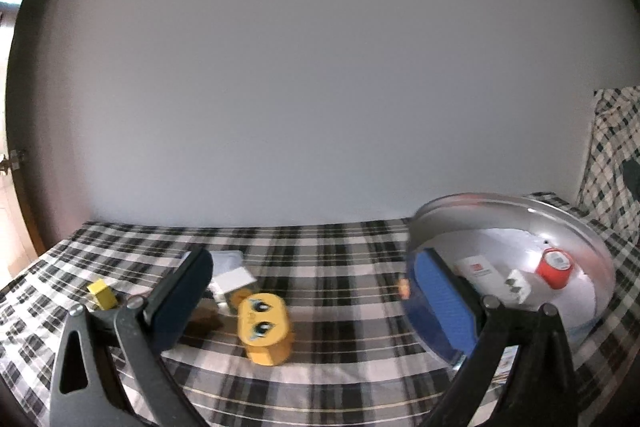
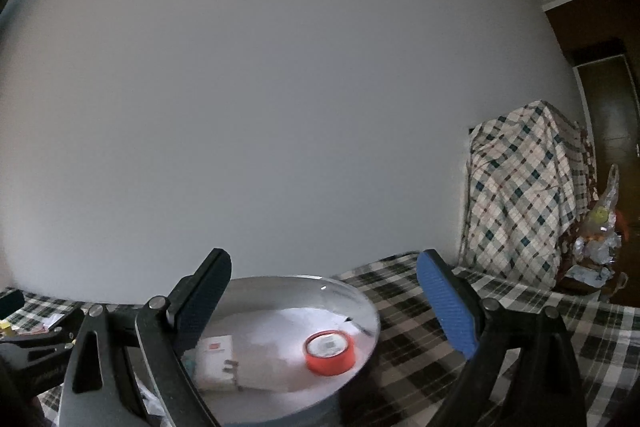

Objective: Organize rigid objects
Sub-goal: 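Withdraw both open tools from the tin toward the remaining objects, then grasp the yellow cube with the left tool while the right tool grasps the yellow face block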

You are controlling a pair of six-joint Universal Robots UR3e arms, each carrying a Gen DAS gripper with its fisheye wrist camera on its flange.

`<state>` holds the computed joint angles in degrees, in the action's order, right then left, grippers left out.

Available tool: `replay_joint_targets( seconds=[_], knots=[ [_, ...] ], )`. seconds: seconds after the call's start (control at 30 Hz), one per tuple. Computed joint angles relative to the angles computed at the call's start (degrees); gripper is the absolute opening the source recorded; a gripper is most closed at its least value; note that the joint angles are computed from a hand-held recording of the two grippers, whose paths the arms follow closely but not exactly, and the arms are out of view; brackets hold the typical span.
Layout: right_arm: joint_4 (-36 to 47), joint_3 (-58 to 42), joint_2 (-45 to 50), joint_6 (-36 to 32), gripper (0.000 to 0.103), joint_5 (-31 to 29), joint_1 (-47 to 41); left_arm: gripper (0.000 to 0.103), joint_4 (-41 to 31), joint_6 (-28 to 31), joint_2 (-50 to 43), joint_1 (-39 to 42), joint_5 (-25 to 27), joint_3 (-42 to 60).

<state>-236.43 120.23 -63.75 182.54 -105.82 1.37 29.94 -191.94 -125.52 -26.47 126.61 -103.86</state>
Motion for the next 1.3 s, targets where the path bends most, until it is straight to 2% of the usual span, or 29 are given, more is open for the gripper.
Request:
replay_joint_targets(
  seconds=[0.33, 0.57, 0.87, 1.0, 1.1, 1.17, 1.3],
  knots=[
    [6.8, -6.6, 3.2, 0.7, 0.096, -3.0, 9.0, 0.102, 6.5, 0.2, 5.3, 8.4, -3.6, -11.7],
    [13.3, -13.3, 6.2, 0.9, 0.096, -3.3, 14.5, 0.102, 10.1, 1.3, 9.4, 16.3, -8.0, -20.0],
    [24.2, -23.4, 10.5, 2.7, 0.096, -2.0, 19.5, 0.102, 12.8, 3.2, 14.3, 30.1, -17.6, -28.9],
    [33.3, -30.3, 13.0, 2.1, 0.096, 0.0, 21.6, 0.102, 12.7, 4.9, 15.8, 35.3, -21.0, -31.1],
    [39.9, -37.3, 16.0, 0.6, 0.096, -1.1, 23.8, 0.102, 10.7, 6.7, 17.6, 40.5, -25.6, -32.7],
    [43.3, -42.1, 18.3, -0.6, 0.096, -1.6, 25.1, 0.102, 6.5, 7.4, 20.4, 46.1, -32.1, -34.1],
    [61.1, -57.3, 24.1, -1.6, 0.096, -4.7, 27.5, 0.102, -1.6, 8.1, 24.0, 54.2, -41.1, -35.3]
  ],
)
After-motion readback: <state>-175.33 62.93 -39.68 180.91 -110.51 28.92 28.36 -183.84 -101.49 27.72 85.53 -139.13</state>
